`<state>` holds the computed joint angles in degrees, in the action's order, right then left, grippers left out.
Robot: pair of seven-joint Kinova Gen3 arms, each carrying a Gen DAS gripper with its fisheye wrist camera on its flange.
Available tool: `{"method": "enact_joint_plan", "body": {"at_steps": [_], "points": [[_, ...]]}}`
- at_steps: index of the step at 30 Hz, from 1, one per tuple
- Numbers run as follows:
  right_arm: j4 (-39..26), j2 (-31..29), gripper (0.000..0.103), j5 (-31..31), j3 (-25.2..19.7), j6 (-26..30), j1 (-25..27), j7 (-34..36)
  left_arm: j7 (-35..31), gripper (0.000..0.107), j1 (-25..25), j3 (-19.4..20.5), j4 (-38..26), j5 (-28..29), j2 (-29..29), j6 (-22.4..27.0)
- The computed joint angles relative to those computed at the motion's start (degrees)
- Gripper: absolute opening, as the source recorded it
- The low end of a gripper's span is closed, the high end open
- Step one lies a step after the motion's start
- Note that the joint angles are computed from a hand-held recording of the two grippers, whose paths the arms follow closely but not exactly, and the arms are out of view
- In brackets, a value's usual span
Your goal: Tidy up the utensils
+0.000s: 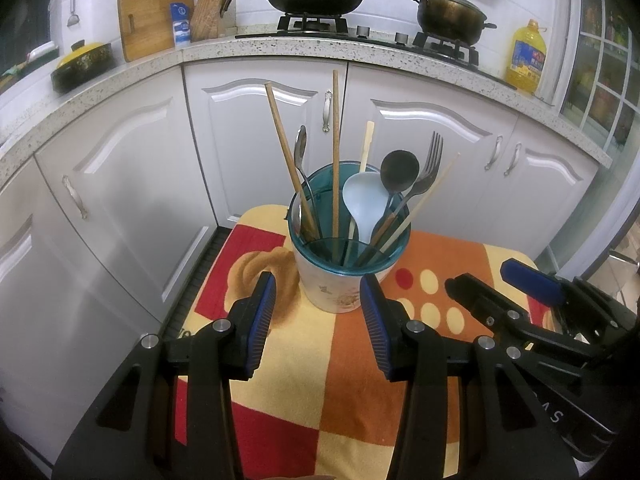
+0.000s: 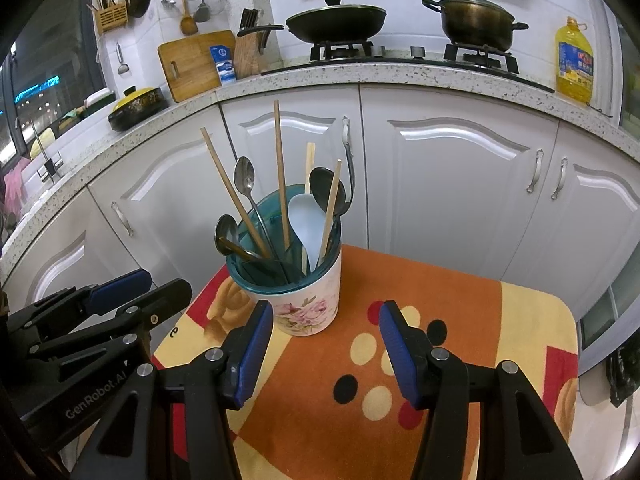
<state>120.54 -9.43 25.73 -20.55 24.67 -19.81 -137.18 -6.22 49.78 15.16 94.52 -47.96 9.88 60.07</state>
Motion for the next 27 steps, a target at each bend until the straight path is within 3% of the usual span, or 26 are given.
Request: {"method": "enact_joint_plan", "body": {"at_steps": [27], "points": [[1.5,0.2,0.053,-2.93,2.56,-1.71,0.6,3.02,-0.53,0.043,-0.05,-0.5,0.34,-0.37,0.88,-1.78]]}}
